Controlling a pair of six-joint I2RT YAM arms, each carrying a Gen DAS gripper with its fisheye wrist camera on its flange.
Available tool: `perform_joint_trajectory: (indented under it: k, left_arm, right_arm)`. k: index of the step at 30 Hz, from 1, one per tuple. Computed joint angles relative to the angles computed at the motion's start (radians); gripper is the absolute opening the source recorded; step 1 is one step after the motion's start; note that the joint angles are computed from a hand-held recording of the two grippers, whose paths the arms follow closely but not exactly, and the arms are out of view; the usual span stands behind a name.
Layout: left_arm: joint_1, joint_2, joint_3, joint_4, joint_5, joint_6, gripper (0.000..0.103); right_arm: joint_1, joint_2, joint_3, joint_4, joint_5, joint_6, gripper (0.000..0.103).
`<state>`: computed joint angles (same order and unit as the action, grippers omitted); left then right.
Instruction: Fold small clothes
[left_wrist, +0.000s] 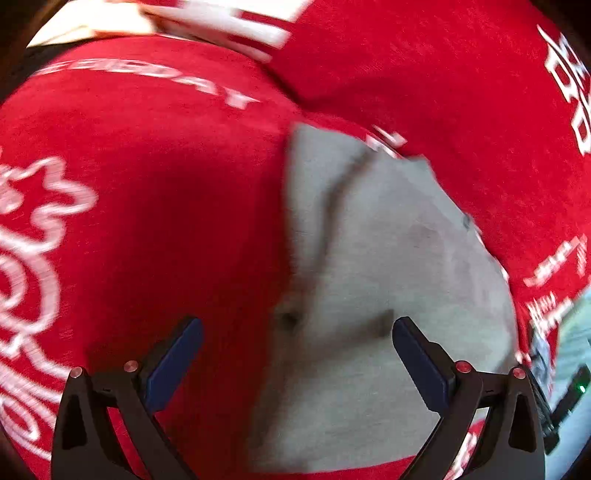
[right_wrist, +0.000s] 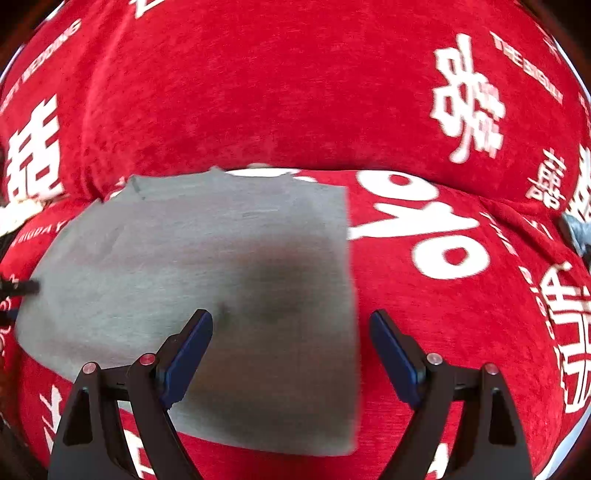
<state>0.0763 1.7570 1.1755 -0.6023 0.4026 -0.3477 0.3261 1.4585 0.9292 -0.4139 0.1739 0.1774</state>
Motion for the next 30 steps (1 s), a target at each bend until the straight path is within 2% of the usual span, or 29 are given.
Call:
perform_joint_trajectory:
  k: [3,8,11,15,16,18,22,25,28,30]
  left_arm:
    - [-0.083,0.058,0.073,-0.015,-0.097,0.022,0.102]
    - [-0.114,0.104,0.154,-0.027,-0.086,-0.002,0.1]
    - [-0.149,0.098,0.174,-0.027,-0.113,0.021,0.083]
    - [-0.14,0.091,0.193,-0.044,-0.129,0.068,0.071]
    - [-0.139,0.085,0.192,-0.043,-0.132,0.075,0.068]
    - [-0.137,0.072,0.186,-0.042,-0.135,0.088,0.057]
    - [-0.137,0.048,0.173,-0.041,-0.149,0.113,0.049]
    - [-0.135,0.034,0.158,-0.03,-0.148,0.118,0.043]
    - [-0.126,0.024,0.148,-0.026,-0.136,0.118,0.04]
    - [-0.119,0.024,0.144,-0.022,-0.123,0.115,0.037]
  right_arm:
    - [0.047,0.05,0.035,0.0,0.009,0.007,0.089]
    - [0.127,0.169,0.142,-0.009,0.04,-0.011,0.089]
    - [0.14,0.278,0.251,-0.042,0.025,-0.011,0.089]
    - [0.121,0.418,0.407,-0.122,-0.005,0.004,0.094]
    - [0.122,0.432,0.417,-0.118,0.005,0.005,0.097]
    - [0.128,0.441,0.396,-0.074,0.038,-0.003,0.102]
    - [0.117,0.423,0.35,-0.017,0.027,-0.013,0.102]
    - [0.125,0.463,0.46,-0.155,0.047,0.026,0.102]
    - [0.157,0.476,0.503,-0.18,0.058,0.036,0.102]
    - [0.192,0.521,0.544,-0.208,0.108,0.029,0.102]
